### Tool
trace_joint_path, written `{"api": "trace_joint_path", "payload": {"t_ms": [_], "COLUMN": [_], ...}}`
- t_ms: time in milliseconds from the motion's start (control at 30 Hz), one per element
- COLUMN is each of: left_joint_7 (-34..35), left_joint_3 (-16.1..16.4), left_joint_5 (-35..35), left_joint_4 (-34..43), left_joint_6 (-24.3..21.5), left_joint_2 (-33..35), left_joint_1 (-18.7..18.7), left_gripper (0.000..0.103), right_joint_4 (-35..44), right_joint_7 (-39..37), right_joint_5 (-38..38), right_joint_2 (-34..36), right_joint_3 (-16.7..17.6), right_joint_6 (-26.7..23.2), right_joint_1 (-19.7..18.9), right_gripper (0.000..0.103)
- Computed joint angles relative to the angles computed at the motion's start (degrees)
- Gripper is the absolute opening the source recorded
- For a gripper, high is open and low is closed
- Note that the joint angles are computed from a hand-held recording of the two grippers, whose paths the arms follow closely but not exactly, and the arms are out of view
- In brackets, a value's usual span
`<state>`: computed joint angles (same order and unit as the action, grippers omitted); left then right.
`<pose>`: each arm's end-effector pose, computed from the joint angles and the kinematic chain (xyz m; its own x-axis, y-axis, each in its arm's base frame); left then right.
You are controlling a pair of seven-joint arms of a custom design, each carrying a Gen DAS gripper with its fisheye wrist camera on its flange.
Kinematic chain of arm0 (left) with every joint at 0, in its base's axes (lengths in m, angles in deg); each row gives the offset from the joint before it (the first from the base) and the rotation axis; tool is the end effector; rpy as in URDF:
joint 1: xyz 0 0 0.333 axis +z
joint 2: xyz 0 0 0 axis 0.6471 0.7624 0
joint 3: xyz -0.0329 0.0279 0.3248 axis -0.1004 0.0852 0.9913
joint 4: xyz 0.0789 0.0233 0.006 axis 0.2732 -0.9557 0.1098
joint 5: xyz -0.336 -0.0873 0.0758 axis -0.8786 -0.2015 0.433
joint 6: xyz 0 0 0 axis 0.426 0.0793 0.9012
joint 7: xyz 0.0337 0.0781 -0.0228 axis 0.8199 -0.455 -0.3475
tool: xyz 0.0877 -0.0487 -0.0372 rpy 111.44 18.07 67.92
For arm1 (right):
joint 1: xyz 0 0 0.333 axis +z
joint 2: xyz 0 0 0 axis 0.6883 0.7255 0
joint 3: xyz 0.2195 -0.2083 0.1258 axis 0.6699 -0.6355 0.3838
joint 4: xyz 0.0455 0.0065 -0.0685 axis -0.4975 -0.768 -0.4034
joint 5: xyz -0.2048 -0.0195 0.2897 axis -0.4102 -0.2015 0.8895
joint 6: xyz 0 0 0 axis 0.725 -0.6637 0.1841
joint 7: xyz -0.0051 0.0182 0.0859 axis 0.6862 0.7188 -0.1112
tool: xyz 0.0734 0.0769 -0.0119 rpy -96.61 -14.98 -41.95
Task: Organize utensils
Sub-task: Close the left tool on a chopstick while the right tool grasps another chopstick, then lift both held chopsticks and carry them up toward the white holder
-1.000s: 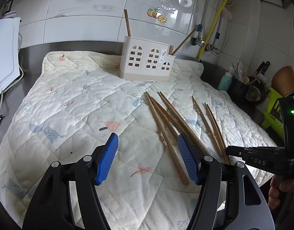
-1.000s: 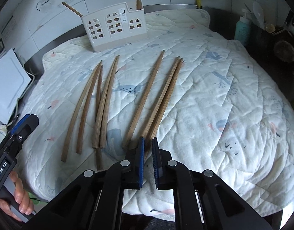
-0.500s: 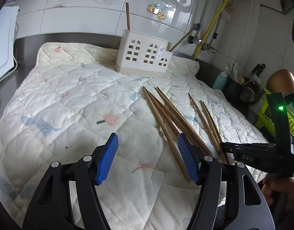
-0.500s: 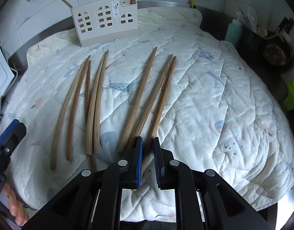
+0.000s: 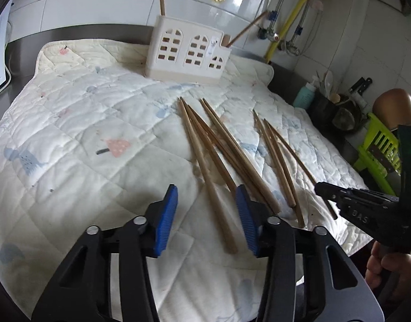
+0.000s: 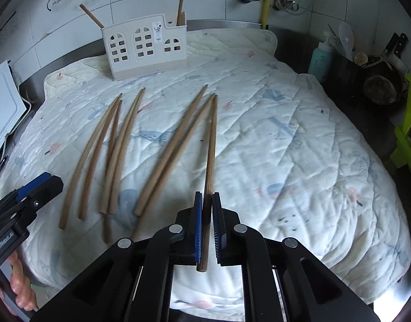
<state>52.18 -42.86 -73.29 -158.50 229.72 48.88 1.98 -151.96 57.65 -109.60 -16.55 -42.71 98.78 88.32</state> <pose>0.6131 -0.3425 0.3218 -0.1453 -0.9424 0.3014 -0.6732 -0.1291 -0.7281 0.6303 0.4416 0.3192 0.0745 -0.9972 0.0003 -0.7407 -0.0555 -0.6695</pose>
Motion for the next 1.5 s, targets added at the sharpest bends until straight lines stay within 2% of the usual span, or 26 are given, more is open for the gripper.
{"api": "trace_joint_path", "payload": {"t_ms": [67, 133, 233, 333, 467, 533, 667, 800, 900, 1000, 1200, 1333, 1500], "left_joint_7": [-0.1, -1.0, -4.0, -6.2, -10.2, -11.4, -13.1, -13.1, -13.7, -15.3, -16.7, -20.2, -19.6], "left_joint_3": [1.1, 1.4, 3.5, 2.6, 6.7, 7.1, 5.9, 2.9, 0.0, -1.1, -4.0, -5.2, -8.1], "left_joint_5": [0.0, 0.6, 1.5, 2.9, 5.7, 7.2, 9.9, 12.6, 13.9, 15.7, 19.6, 21.7, 24.4], "left_joint_4": [1.6, 2.8, 5.0, 7.0, 9.8, 10.7, 11.8, 13.0, 12.9, 12.9, 15.4, 14.8, 16.1], "left_joint_6": [-2.2, -3.7, -6.2, -8.8, -13.4, -14.7, -16.1, -17.8, -17.3, -17.4, -20.6, -18.9, -21.4], "left_joint_2": [0.8, 1.3, 2.5, 3.2, 4.6, 4.8, 5.0, 4.6, 4.2, 4.1, 4.6, 4.5, 4.6], "left_joint_1": [-1.2, -1.6, -3.2, -2.2, -5.5, -5.7, -4.5, -2.0, 0.6, 1.6, 3.7, 5.1, 7.3], "left_gripper": [0.032, 0.028, 0.027, 0.022, 0.019, 0.016, 0.010, 0.009, 0.007, 0.007, 0.008, 0.008, 0.008], "right_joint_4": [-1.5, -2.3, -2.7, -3.2, -3.6, -4.0, -4.8, -6.2, -8.0, -9.6, -11.4, -11.3, -11.2], "right_joint_7": [-0.6, -1.8, -4.7, -7.9, -11.5, -13.1, -15.5, -17.5, -17.9, -18.6, -20.6, -22.3, -24.2], "right_joint_5": [0.1, 0.4, 1.4, 3.3, 6.0, 7.6, 9.8, 12.1, 13.6, 15.0, 18.3, 20.6, 23.0], "right_joint_2": [-0.5, -0.5, -0.1, 0.1, 0.5, 0.7, 0.8, 0.4, -0.3, -1.0, -1.8, -1.6, -1.4], "right_joint_3": [0.4, 0.5, 1.1, 1.6, 1.7, 1.9, 0.7, -0.8, -3.7, -6.9, -11.8, -14.0, -15.2], "right_joint_6": [2.0, 3.7, 6.1, 8.3, 10.9, 12.3, 14.0, 15.8, 17.5, 19.0, 21.6, 22.3, 22.8], "right_joint_1": [-0.6, -1.1, -2.0, -2.6, -3.0, -3.3, -2.4, -1.1, 1.0, 3.6, 7.4, 9.0, 10.0], "right_gripper": [0.007, 0.007, 0.007, 0.007, 0.008, 0.008, 0.008, 0.008, 0.008, 0.007, 0.007, 0.007, 0.007]}}
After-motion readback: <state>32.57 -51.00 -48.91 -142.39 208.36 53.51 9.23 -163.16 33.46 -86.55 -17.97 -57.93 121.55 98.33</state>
